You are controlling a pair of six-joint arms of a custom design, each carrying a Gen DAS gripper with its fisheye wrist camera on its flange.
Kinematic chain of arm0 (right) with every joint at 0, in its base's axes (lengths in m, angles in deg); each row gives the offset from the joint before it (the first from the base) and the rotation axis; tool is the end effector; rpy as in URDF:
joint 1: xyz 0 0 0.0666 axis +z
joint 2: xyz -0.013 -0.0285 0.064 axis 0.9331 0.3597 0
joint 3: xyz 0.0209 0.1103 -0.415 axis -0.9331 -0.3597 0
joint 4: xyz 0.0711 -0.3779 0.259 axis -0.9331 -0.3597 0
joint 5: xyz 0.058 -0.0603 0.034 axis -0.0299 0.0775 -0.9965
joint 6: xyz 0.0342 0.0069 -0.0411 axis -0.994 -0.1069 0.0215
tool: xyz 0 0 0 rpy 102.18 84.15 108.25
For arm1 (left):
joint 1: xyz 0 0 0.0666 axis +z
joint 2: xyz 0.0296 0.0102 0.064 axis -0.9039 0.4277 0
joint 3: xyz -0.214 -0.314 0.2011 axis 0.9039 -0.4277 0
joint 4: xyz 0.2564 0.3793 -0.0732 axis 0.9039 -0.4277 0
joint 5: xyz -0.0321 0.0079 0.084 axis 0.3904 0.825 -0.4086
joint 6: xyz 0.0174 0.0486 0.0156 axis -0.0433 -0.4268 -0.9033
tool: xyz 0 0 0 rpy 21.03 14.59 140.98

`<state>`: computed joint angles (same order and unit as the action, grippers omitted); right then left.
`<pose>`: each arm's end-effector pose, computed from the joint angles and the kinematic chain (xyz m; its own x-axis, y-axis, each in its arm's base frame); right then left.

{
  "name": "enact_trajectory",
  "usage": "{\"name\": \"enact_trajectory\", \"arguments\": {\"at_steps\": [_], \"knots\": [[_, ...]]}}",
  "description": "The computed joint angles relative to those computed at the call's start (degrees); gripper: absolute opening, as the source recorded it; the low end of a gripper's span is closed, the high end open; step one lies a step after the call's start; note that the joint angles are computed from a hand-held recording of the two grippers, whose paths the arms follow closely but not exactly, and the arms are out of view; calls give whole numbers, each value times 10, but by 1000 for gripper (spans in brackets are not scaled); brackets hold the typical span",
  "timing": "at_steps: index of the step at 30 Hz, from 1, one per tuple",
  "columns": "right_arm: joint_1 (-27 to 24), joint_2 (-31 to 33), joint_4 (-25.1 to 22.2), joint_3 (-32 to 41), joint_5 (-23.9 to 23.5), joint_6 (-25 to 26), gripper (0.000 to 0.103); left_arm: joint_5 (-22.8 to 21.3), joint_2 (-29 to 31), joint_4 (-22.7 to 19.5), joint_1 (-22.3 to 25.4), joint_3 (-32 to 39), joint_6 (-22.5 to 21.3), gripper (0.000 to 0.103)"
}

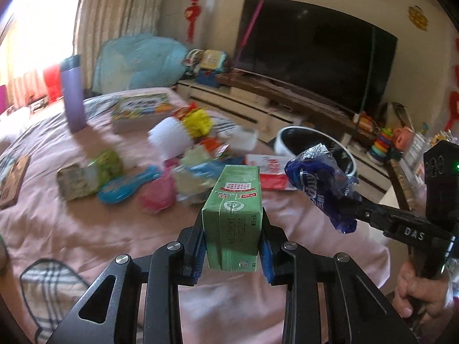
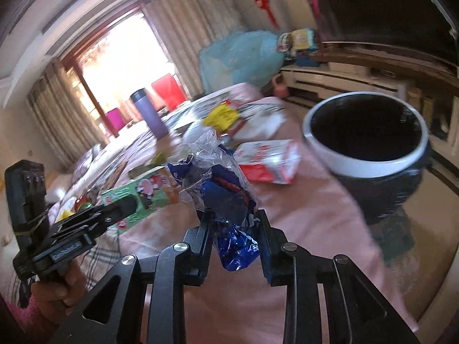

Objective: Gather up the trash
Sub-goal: 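Carry carton and wrapper over the bin and open both tools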

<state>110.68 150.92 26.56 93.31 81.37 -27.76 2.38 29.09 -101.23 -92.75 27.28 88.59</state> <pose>0.3113 0.2722 0.2949 -0.6695 0.0456 -0.7414 -0.3101 0.8898 0.3347 0.2915 -0.1519 0.3352 -0.6246 0.0077 -0.7809 0.2256 0.9591 -0.1709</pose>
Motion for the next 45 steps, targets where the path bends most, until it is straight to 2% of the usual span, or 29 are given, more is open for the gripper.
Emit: {"name": "enact_trajectory", "arguments": {"at_steps": [10, 20, 31, 42, 43, 45], "knots": [[-70, -36, -21, -17, 5, -5, 29, 14, 119, 51, -19, 66, -37, 30], [-149, -26, -42, 8, -14, 8, 29, 25, 239, 82, -25, 157, -57, 30], [-213, 27, -67, 51, -65, 37, 29, 42, 371, 63, -27, 281, -65, 30], [-247, 54, -76, 74, -101, 49, 31, 54, 449, 27, -25, 363, -64, 31], [-248, 56, -77, 77, -106, 50, 32, 54, 453, 24, -25, 367, -61, 32], [-252, 59, -75, 80, -113, 51, 39, 51, 454, 21, -25, 371, -56, 43]]}}
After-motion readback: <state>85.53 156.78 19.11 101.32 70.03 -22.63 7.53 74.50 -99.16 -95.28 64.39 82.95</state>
